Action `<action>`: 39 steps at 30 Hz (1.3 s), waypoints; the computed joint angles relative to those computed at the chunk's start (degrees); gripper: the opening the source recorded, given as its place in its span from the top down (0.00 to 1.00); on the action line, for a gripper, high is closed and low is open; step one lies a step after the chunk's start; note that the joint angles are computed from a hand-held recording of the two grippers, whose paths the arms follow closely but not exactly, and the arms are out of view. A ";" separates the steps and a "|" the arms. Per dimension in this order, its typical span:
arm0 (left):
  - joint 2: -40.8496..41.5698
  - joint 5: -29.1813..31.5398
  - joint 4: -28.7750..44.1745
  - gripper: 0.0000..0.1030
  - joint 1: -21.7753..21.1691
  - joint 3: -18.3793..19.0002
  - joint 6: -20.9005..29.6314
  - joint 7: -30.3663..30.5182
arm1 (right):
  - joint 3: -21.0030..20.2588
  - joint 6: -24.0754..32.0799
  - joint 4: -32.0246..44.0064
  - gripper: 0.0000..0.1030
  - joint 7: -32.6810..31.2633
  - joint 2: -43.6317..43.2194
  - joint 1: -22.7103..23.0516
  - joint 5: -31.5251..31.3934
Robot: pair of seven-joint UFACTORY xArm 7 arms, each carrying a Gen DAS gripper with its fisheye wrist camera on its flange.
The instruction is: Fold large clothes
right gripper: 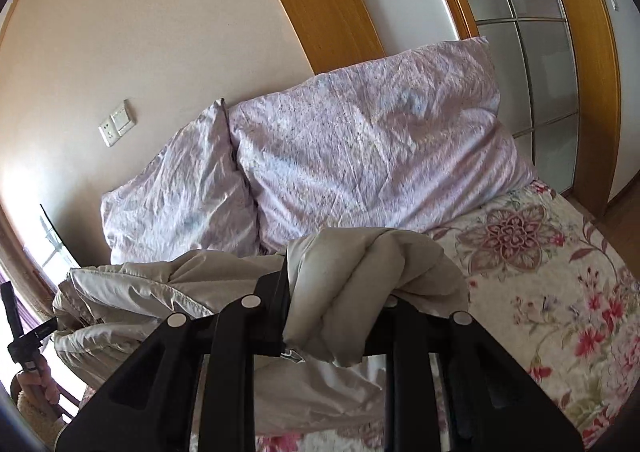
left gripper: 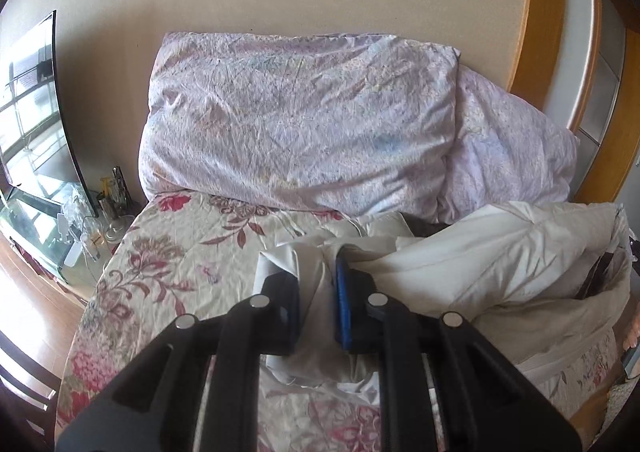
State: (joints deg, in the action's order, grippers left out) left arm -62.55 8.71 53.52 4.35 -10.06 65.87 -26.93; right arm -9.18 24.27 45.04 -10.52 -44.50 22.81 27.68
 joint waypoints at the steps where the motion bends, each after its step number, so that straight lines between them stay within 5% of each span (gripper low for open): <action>1: 1.50 0.36 0.12 0.85 0.52 0.19 -1.05 -0.09 | 0.89 -1.32 1.80 0.78 0.51 2.95 -0.16 -0.36; 14: 20.79 6.91 0.85 0.83 4.99 0.52 -13.71 -5.14 | 11.23 -5.78 20.54 0.77 13.29 31.52 -9.53 -10.74; 18: 25.20 7.83 0.88 0.79 5.53 1.02 -16.29 -9.08 | 11.00 -3.28 25.11 0.62 13.89 37.57 -9.43 -6.49; 20: 26.19 7.40 0.71 0.72 4.96 1.83 -17.57 -10.48 | 10.15 -1.60 26.77 0.46 11.08 39.08 -9.13 1.53; 23: 26.57 7.29 0.78 0.44 4.20 2.69 -19.74 -11.18 | 9.49 -1.47 27.80 0.31 4.59 39.23 -9.40 14.86; 25: 25.94 10.68 1.45 0.07 6.22 0.71 -20.52 -13.19 | 9.89 -3.09 27.43 0.26 2.56 38.08 -9.99 17.58; 29: 22.74 17.04 2.26 0.02 8.31 -2.35 -21.48 -14.06 | 12.38 -11.18 21.79 0.17 4.05 32.48 -10.54 7.35; 34: 19.69 19.81 0.71 0.02 6.35 -7.09 -18.45 -12.11 | 15.39 -8.02 18.20 0.17 8.03 29.66 -11.64 -9.62; 39: 21.12 23.26 -1.01 0.02 5.43 -11.92 -14.63 -12.43 | 22.14 -5.82 15.87 0.18 18.81 29.81 -16.67 -30.48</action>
